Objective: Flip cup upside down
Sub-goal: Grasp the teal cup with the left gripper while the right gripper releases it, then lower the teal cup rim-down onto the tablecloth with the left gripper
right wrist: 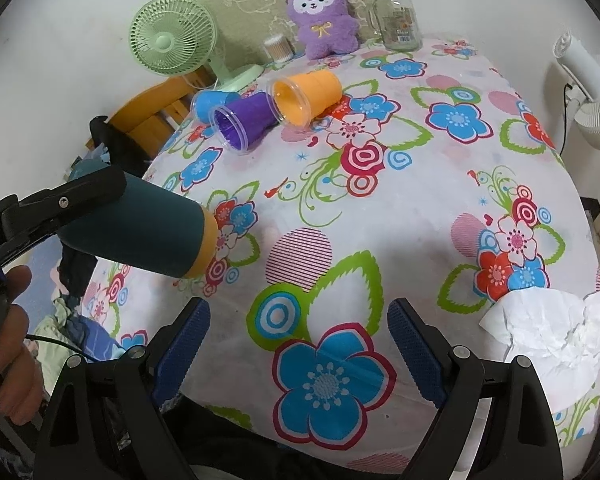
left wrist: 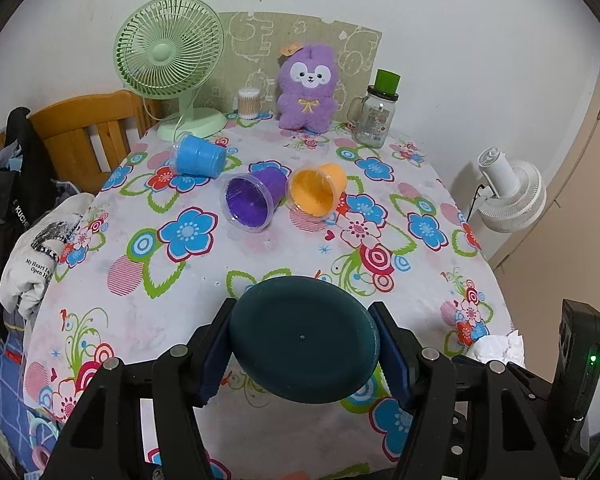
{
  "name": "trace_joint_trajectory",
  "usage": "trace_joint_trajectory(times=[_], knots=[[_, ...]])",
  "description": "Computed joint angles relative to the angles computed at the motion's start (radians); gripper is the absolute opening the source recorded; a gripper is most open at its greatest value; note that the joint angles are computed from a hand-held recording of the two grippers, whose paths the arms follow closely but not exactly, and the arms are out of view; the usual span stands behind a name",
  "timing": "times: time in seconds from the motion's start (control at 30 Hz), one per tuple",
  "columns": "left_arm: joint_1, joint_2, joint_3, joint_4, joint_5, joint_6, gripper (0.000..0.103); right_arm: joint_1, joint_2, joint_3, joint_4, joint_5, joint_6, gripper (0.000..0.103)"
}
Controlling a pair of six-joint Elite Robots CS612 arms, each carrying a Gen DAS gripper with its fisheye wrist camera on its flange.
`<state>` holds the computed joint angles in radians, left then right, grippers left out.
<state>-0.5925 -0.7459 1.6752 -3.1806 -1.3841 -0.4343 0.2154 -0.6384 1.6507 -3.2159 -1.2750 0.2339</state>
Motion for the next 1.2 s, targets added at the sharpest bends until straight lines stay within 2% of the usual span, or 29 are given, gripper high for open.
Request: trace_joint_trajectory(times=[1.2], knots=[[0.004,0.008,-0.012,0.033,-0.018,-0.012,0.067,0.01,0.005,-0.023,0.046,-0.01,-0.029,0.092]])
